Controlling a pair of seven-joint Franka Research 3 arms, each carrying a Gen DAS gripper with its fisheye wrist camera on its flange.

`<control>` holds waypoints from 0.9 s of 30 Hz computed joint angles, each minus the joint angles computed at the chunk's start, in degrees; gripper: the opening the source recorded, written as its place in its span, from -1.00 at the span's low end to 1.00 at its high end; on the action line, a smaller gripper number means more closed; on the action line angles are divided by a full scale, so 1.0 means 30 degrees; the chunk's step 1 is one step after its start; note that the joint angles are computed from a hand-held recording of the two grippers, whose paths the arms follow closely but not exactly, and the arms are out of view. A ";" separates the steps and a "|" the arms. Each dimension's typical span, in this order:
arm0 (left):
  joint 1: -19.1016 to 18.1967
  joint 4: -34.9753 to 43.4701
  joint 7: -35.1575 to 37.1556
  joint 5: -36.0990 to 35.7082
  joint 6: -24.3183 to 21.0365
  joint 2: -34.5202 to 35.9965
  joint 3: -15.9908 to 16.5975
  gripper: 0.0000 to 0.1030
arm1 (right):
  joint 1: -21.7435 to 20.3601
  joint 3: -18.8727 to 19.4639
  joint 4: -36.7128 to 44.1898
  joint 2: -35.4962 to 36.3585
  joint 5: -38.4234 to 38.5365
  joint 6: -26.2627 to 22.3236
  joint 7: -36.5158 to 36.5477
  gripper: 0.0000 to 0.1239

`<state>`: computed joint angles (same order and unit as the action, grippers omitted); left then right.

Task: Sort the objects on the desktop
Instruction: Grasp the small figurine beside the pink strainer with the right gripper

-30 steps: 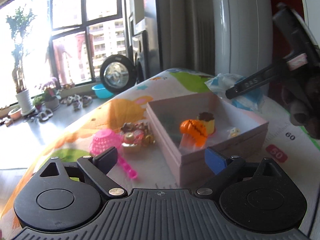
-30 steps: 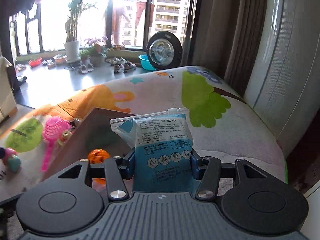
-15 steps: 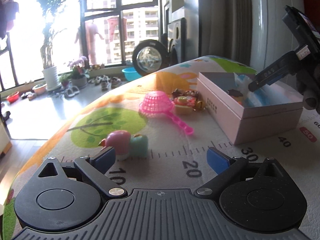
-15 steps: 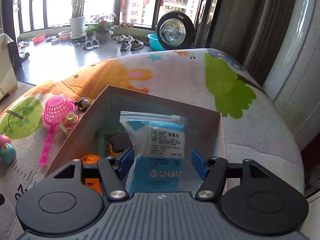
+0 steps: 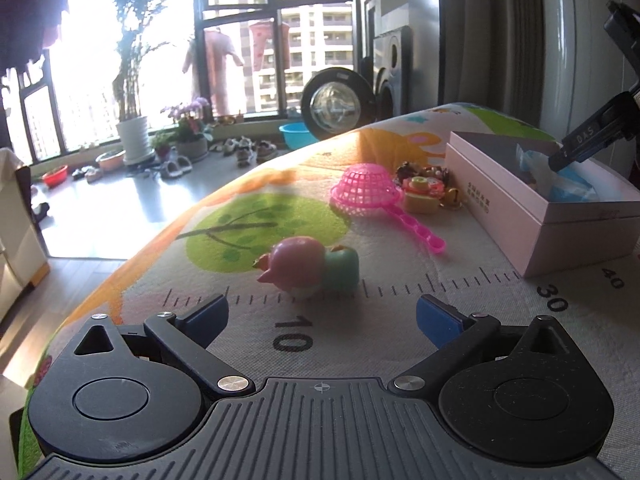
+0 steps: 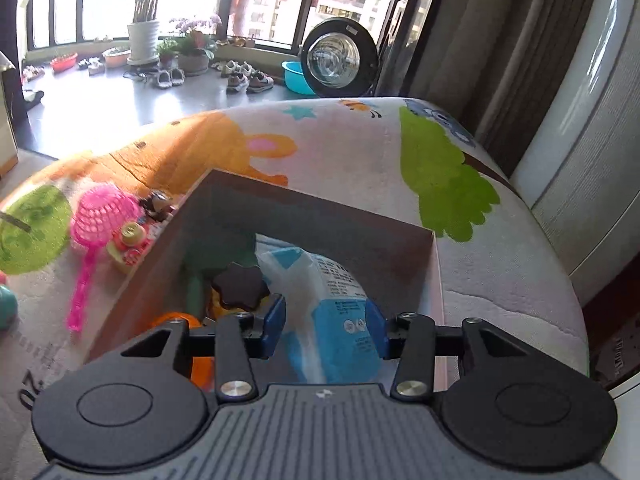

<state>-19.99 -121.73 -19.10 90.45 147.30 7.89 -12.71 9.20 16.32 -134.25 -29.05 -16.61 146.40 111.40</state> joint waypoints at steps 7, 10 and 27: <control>0.0204 0.0607 0.0907 -0.1260 0.0645 0.0652 0.0325 1.00 | 0.3422 -0.1597 0.4129 0.2893 0.5783 -0.0105 -0.3865 0.09; 0.0321 0.0470 0.0748 -0.1557 0.1148 0.0613 0.0451 1.00 | 0.3143 -0.0478 0.6898 0.5959 0.3679 -0.0884 -0.2877 0.08; 0.0674 -0.0178 -0.0547 -0.1246 0.2373 0.0052 0.0575 1.00 | 0.6243 -0.2521 1.2701 1.2206 -0.0156 -0.5553 0.0360 -0.45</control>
